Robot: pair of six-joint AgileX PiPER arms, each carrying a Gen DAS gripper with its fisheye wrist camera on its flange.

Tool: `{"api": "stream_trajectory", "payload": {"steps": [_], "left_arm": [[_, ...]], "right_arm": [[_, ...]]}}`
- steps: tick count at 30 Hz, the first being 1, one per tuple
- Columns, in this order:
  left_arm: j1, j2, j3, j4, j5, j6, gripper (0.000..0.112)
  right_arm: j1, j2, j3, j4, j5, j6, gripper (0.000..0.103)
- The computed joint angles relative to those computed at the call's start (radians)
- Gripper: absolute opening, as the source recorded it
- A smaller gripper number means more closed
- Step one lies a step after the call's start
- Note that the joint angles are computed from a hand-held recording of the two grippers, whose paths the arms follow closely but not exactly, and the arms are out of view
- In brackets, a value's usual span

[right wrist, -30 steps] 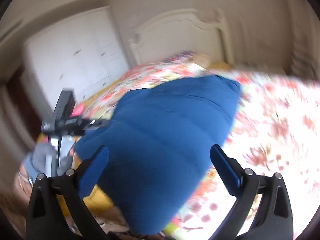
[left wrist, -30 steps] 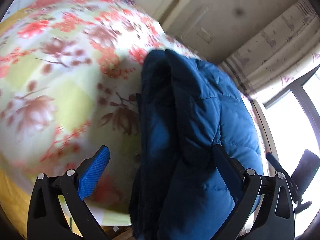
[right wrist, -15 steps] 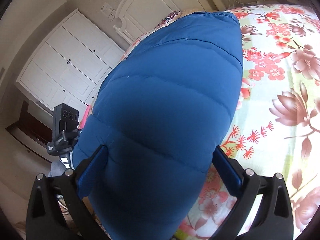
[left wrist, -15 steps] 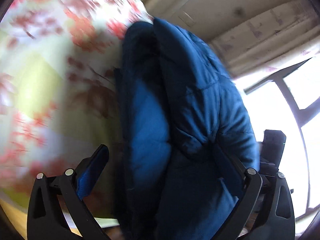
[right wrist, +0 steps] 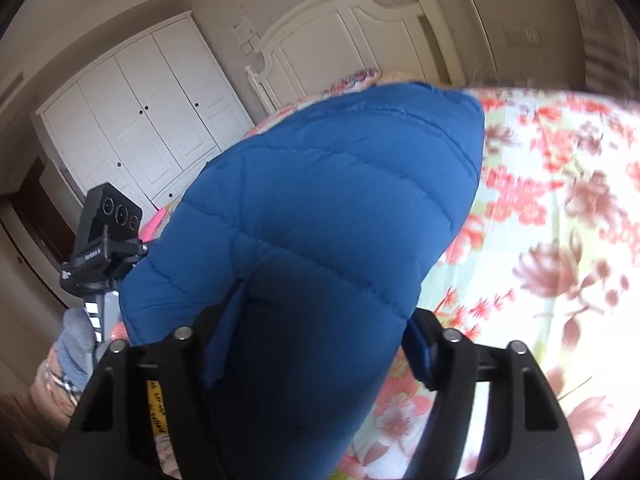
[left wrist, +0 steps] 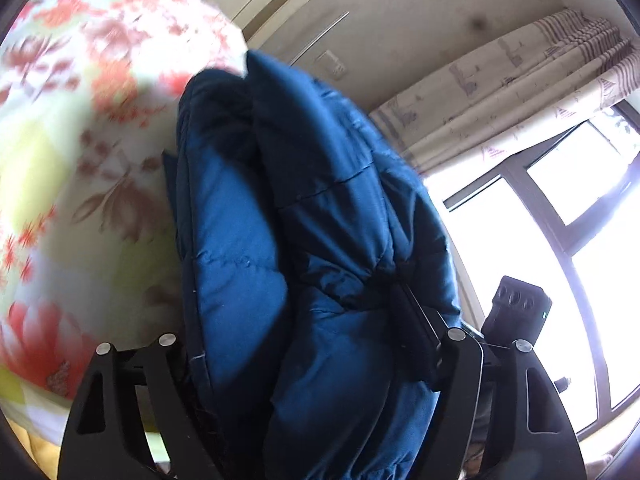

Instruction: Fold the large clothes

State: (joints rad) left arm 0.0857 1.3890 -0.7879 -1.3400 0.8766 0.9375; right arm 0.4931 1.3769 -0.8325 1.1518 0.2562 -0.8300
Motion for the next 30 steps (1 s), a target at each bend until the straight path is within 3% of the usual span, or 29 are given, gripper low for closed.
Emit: {"api": "stream_trajectory", "payload": {"steps": [5,12,16,18,20,22,23,25,28,30], "left_arm": [[-0.132,0.077,-0.234,0.044,-0.067,-0.128,0.066],[-0.357,0.446,-0.801,0.180,-0.156,-0.406,0.066],[-0.430,0.713,-1.172,0.322,-0.159,-0.608,0.066],[-0.452,0.865,-1.372,0.462,-0.121,-0.787,0.066],[-0.467,0.969,-1.452,0.543,-0.084,-0.895,0.069],[-0.470,0.960,-1.414,0.505,-0.106,-0.844,0.073],[-0.468,0.926,-1.336,0.461,-0.146,-0.779,0.078],[-0.454,0.888,-1.266,0.438,-0.158,-0.741,0.082],[-0.456,0.849,-1.204,0.434,-0.187,-0.729,0.083],[-0.466,0.814,-1.141,0.419,-0.239,-0.712,0.083]], "right_arm": [[-0.215,-0.040,-0.067,-0.006,0.125,-0.072,0.061],[-0.529,0.071,-0.310,-0.095,0.291,-0.065,0.061],[-0.667,0.249,-0.503,-0.121,0.380,-0.080,0.061],[-0.702,0.399,-0.645,-0.256,0.447,0.055,0.061],[-0.720,0.492,-0.680,-0.286,0.478,0.094,0.074],[-0.778,0.500,-0.653,-0.181,0.536,0.022,0.082],[-0.789,0.487,-0.626,-0.162,0.524,-0.004,0.089],[-0.776,0.416,-0.571,-0.207,0.444,0.028,0.090],[-0.667,0.252,-0.445,-0.321,0.184,0.115,0.090],[-0.584,0.204,-0.424,-0.339,0.114,0.078,0.090]]}}
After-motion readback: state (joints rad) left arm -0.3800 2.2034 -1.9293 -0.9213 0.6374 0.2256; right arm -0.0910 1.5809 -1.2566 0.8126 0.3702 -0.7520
